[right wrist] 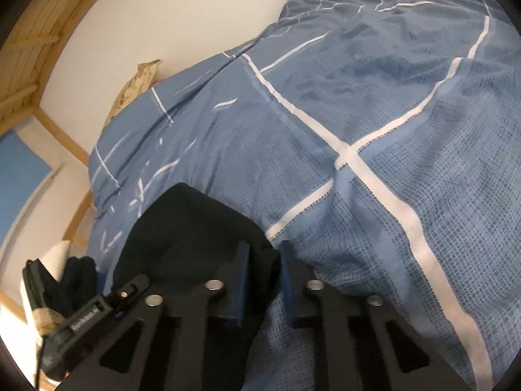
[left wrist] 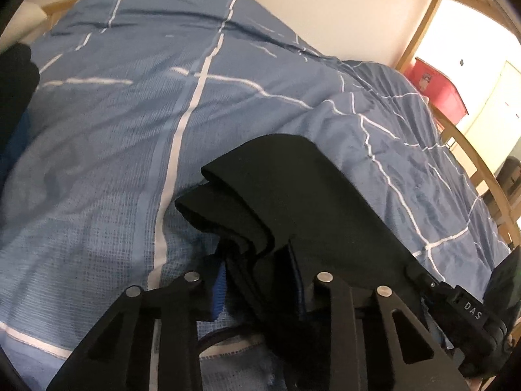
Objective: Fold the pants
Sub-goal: 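Lift the folded shorts with both grippers and carry them toward the clothes stack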
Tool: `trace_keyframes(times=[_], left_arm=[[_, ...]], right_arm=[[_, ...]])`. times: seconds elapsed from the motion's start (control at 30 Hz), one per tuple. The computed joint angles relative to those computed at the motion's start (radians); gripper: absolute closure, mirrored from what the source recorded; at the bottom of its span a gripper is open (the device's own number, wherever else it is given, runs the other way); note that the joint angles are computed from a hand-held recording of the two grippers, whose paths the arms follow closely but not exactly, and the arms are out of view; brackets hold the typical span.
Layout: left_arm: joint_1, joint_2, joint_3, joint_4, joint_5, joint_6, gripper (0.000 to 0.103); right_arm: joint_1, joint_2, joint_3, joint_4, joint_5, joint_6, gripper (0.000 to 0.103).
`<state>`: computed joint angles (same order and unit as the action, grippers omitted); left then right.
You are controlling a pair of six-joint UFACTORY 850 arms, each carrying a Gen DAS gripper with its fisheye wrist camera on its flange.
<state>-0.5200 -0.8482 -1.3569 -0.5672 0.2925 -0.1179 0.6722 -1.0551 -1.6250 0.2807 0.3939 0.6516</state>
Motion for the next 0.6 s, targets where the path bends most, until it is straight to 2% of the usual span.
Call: trace_keyframes(times=[0.1, 0.33, 0.5, 0.6], left_arm=[[0.006, 0.021, 0.020, 0.077, 0.004, -0.087, 0.078], [-0.003, 0.067, 0.056, 0.093, 0.016, -0.096, 0.084], [-0.025, 0.111, 0.090, 0.021, 0.033, -0.014, 0.084], [-0.046, 0.152, 0.121, -0.063, 0.057, 0.087, 0.084]], right_arm=[[0.015, 0.027, 0.015, 0.098, -0.001, -0.152, 0.092], [0.046, 0.096, 0.057, 0.242, 0.025, -0.398, 0.092], [0.051, 0.145, 0.106, 0.223, 0.034, -0.403, 0.092], [0.054, 0.175, 0.142, 0.224, 0.049, -0.406, 0.092]])
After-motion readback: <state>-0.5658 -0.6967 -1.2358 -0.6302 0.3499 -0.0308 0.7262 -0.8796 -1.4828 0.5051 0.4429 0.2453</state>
